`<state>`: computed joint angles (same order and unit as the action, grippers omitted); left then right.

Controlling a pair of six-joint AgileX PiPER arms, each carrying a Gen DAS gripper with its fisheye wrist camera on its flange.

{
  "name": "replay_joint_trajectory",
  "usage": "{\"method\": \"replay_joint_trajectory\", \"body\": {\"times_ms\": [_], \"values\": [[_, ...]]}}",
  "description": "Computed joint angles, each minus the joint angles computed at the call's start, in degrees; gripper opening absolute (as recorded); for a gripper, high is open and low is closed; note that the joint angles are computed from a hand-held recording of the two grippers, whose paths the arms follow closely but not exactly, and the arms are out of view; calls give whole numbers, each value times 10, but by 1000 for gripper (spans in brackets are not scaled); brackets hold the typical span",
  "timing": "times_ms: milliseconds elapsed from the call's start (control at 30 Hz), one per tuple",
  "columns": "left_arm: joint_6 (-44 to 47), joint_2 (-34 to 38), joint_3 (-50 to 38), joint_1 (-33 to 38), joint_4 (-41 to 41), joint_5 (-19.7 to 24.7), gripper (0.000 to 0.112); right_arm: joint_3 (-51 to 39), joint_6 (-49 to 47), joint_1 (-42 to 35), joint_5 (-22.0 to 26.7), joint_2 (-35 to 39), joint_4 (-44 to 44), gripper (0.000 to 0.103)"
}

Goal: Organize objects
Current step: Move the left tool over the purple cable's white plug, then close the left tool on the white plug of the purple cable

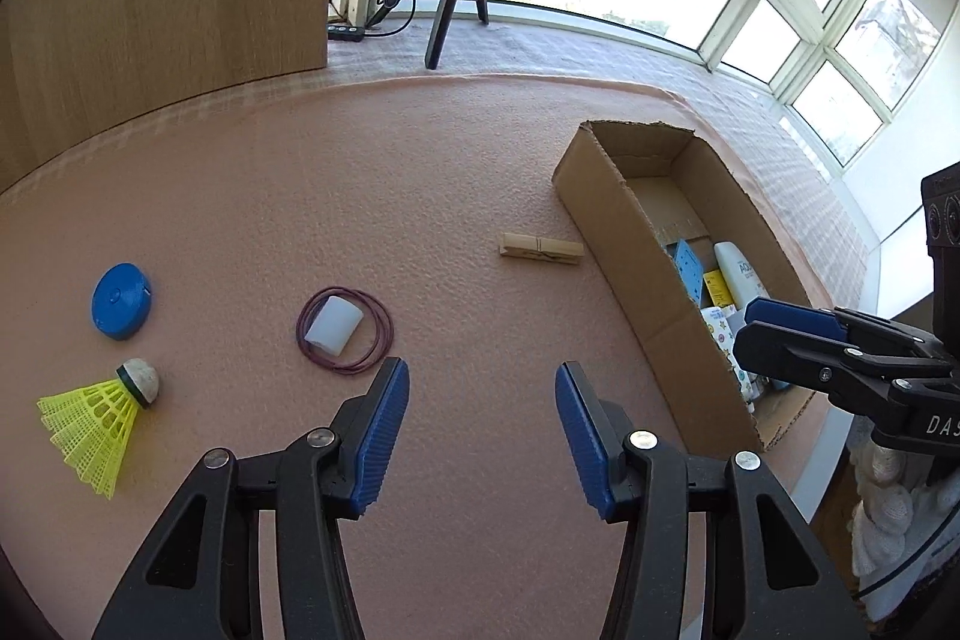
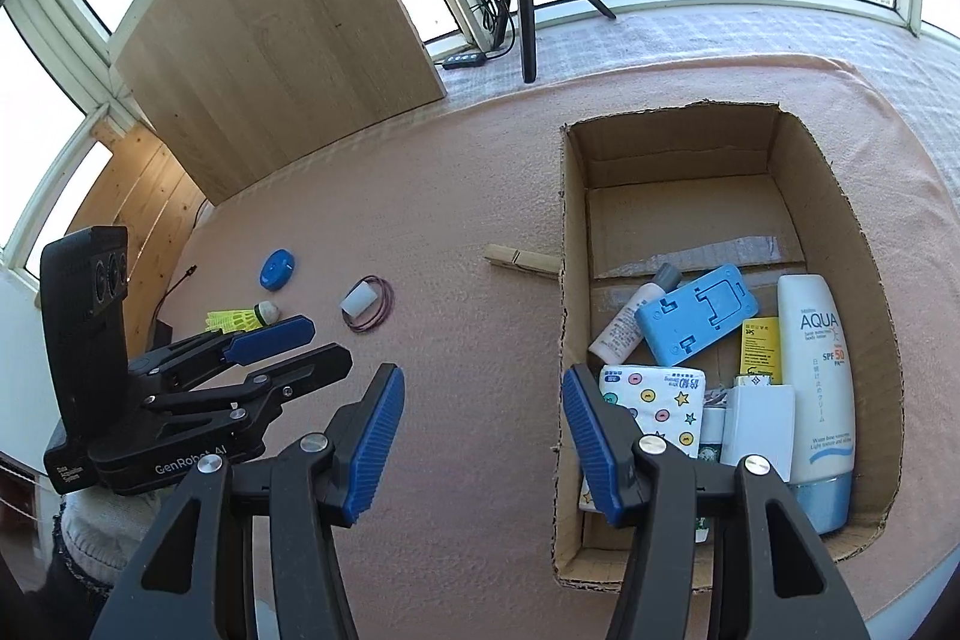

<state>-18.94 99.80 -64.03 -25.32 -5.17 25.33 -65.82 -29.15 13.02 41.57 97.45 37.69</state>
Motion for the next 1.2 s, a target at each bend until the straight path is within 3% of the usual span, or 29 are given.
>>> {"method": "replay_joint_trajectory", "body": {"times_ms": [433, 733, 1133, 1200], "values": [[32, 66, -45, 49, 24, 29, 29, 2, 36, 48, -19, 14, 4, 51], [66, 129, -97, 65, 14, 50, 29, -10, 58, 62, -20, 25, -7, 51], [58, 153, -125, 64, 33, 61, 29, -36, 77, 74, -12, 44, -22, 51], [57, 155, -127, 65, 35, 60, 24, -40, 80, 76, -12, 46, -24, 51]]}}
